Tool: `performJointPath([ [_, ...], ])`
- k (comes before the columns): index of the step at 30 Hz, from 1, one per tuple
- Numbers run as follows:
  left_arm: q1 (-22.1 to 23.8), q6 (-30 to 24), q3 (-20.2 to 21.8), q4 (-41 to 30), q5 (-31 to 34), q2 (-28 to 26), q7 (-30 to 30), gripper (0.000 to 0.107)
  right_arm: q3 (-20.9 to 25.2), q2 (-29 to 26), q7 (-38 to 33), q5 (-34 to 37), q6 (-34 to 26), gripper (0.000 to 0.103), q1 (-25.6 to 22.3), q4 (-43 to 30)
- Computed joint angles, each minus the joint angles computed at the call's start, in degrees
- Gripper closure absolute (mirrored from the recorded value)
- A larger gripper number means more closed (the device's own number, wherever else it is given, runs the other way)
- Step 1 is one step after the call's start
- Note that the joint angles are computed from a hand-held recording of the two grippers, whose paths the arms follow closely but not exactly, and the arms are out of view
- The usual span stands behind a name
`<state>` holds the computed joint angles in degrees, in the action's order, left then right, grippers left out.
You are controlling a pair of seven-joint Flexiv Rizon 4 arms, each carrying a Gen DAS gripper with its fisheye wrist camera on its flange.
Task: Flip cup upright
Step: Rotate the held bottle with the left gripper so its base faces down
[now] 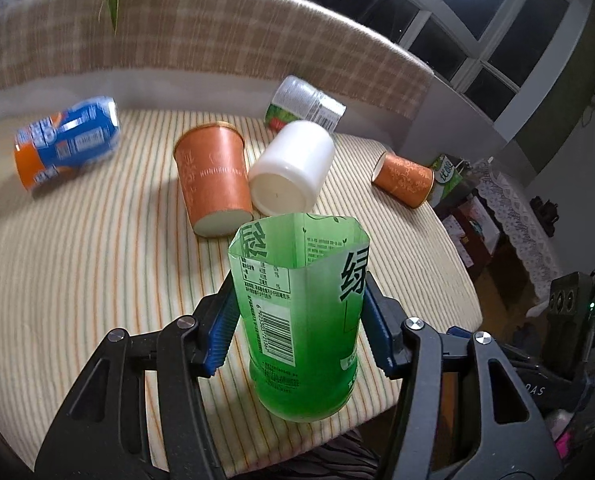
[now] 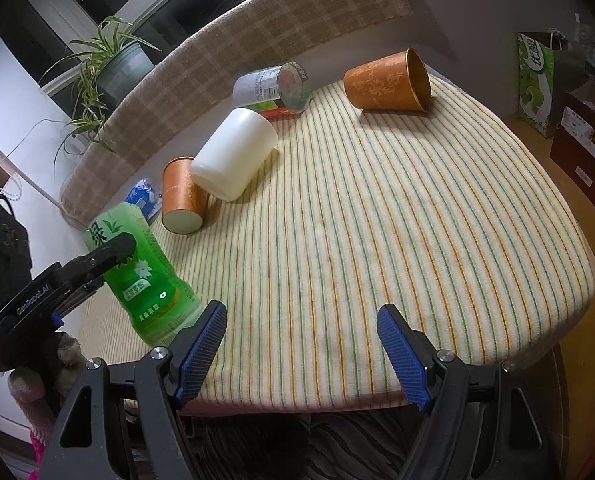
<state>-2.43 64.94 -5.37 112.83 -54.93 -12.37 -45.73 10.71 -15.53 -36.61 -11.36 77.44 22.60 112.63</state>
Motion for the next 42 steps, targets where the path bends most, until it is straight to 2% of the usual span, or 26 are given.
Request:
performJointPath([
  [10,-1.76,9.70,-1.47,1.12,0.28,-0.52,4.08,0.049,-0.10,0.04,-0.07,0.01,-0.12,0.023,0.11,-0.06],
  [18,-1.17,16.98,-4.03,0.87,0.86,-2.63,6.14,0.049,-0.12,0.12,0.15,0.01,-0.15,0.023,-0.09,0.15],
  [25,0.23,19.89,-6.65,1.69,0.42,-3.01,7.79,0.049,-0.03,-0.05,-0.20,0.05,-0.33,0.023,-0.11,-0.12],
  [30,0.79,21.23,-8.27,2.84,-2.20,-2.41,10.73,0.049,-0.14,-0.12,-0.13,-0.03,-0.33,0.023,0.03,-0.20],
  [42,-1.69,19.53,-6.47,4.67,-8.34,-0.32,16.06,0.049,-0.06,-0.35,-0.21,-0.36,-0.45,0.023,0.35,-0.73],
])
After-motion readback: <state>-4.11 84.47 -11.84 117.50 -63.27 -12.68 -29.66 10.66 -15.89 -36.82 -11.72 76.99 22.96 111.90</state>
